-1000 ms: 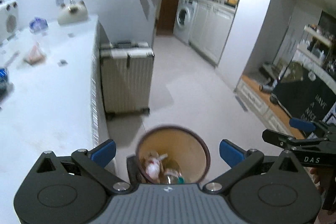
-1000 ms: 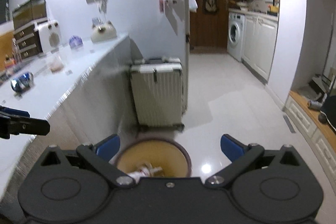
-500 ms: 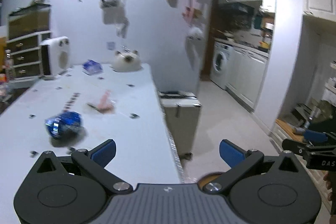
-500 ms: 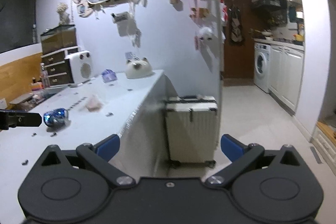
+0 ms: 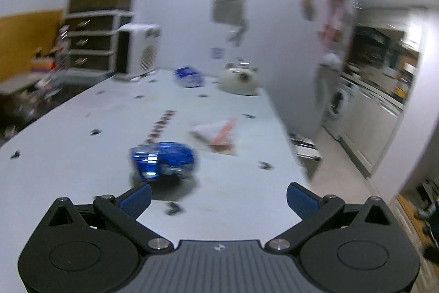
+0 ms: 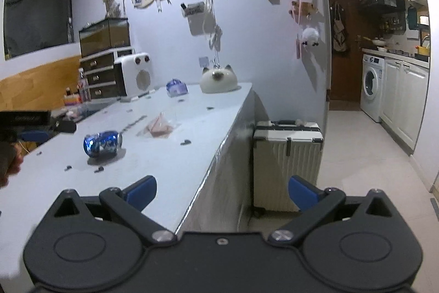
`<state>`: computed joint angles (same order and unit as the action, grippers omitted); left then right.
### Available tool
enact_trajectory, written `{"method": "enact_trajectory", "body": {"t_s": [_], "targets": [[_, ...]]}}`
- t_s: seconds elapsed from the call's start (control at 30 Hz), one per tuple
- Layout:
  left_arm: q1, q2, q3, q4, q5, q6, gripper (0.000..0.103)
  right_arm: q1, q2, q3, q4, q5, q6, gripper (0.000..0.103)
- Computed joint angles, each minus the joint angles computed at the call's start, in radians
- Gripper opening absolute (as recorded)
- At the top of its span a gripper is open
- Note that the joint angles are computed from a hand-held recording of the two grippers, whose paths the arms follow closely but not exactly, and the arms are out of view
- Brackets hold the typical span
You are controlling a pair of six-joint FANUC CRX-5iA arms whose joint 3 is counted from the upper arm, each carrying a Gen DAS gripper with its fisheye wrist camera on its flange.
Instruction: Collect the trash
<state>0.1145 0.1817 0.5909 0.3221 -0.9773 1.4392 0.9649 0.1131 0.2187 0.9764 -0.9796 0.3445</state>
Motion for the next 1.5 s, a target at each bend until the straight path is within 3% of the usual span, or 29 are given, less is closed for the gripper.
{"method": "enact_trajectory", "body": {"t_s": [0.13,0.37,0.47,0.6,0.8,0.9,1.0,1.1,1.27,1.37,1.5], "targets": [[0.055,0.084,0.055,0.017,-0.009,0.053,0.103,0.003,0.033,0.021,0.018,0.002,0.019,0.103],[0.108,0.161,-0.028,0.286,0.084,-0.064,0.103,-0.009,0.106,0.116,-0.031,0.024,0.050,0.103],[0.103,0.186,-0.037,0.345,0.099,-0.107,0.103,-0.017,0.132,0.155,-0.043,0.036,0.075,0.103],[0.093,0.187,-0.104,0.501,0.104,-0.252,0.103,-0.035,0.171,0.219,-0.053,0.050,0.104,0.103],[0.062,0.167,-0.175,0.687,0.034,-0.509,0.103,-0.071,0.254,0.356,-0.100,0.068,0.136,0.103],[0.051,0.141,-0.201,0.713,0.011,-0.596,0.103,-0.079,0.290,0.410,-0.117,0.067,0.151,0.103],[0.033,0.054,-0.285,0.654,0.162,-0.693,0.103,-0.085,0.312,0.442,-0.147,0.072,0.178,0.103],[0.016,0.017,-0.273,0.438,0.292,-0.691,0.097,-0.093,0.332,0.467,-0.174,0.082,0.193,0.103],[-0.015,0.005,-0.233,0.111,0.399,-0.725,0.074,-0.101,0.363,0.500,-0.190,0.091,0.200,0.103],[-0.046,-0.012,-0.244,-0.117,0.479,-0.759,0.066,-0.106,0.370,0.510,-0.220,0.097,0.223,0.103],[-0.078,0.000,-0.232,-0.340,0.523,-0.808,0.055,-0.116,0.374,0.514,-0.259,0.110,0.226,0.103]]}}
